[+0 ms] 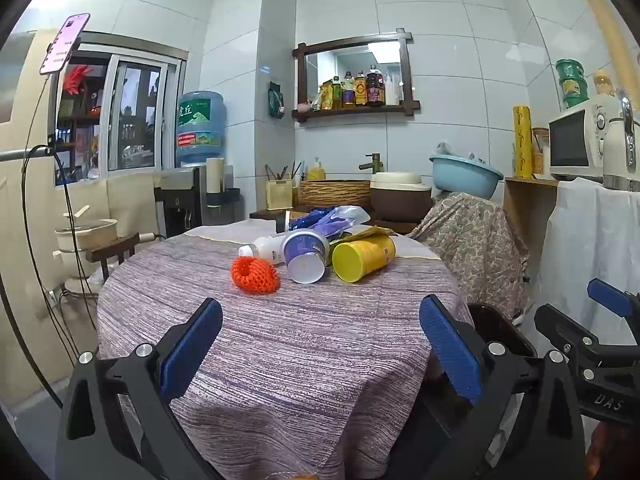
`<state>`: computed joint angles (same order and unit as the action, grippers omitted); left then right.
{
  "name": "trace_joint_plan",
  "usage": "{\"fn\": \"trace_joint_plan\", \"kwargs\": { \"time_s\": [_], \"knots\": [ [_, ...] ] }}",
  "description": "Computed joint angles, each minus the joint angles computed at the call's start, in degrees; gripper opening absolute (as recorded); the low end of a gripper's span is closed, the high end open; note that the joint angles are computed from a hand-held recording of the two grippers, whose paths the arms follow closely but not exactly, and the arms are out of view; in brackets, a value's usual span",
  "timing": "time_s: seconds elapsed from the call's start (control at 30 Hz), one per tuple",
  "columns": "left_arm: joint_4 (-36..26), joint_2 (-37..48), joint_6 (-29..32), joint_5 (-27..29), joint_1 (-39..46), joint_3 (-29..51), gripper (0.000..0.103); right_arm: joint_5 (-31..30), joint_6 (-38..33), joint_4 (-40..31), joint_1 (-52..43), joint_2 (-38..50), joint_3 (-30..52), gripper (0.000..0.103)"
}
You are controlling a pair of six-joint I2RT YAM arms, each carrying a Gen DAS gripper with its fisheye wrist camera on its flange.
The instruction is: Collect trash
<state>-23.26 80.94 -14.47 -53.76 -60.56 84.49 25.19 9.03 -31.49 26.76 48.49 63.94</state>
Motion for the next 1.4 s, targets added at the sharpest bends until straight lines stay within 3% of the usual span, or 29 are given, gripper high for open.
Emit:
{"fn": "trace_joint_plan", "kwargs": {
  "time_s": [0.4, 0.53, 0.73, 1.4],
  "knots": [
    [-2.58, 0.48, -2.11, 0.54, -0.30, 1.35, 0.098, -2.51, -0.28, 0.01, -3.06, -1.03, -0.16, 0.098],
    [-3.79, 1.04, -3.32, 0.10, -1.06, 2.53, 0.098, 0.45, 0.48, 0.92, -0.42, -0.34, -0.57, 0.098],
    [-2.68, 0.47, -2.57, 2.74, 0.74, 1.47, 0.098, 1.01, 0.33, 0.09, -0.20, -0.04, 0.09, 0.098],
    [-1.25, 0.15, -2.20, 3.28, 0.56, 0.20, 0.098, 1.10, 0.93, 0.64, -0.53, -0.08, -0.19, 0.098]
  ]
}}
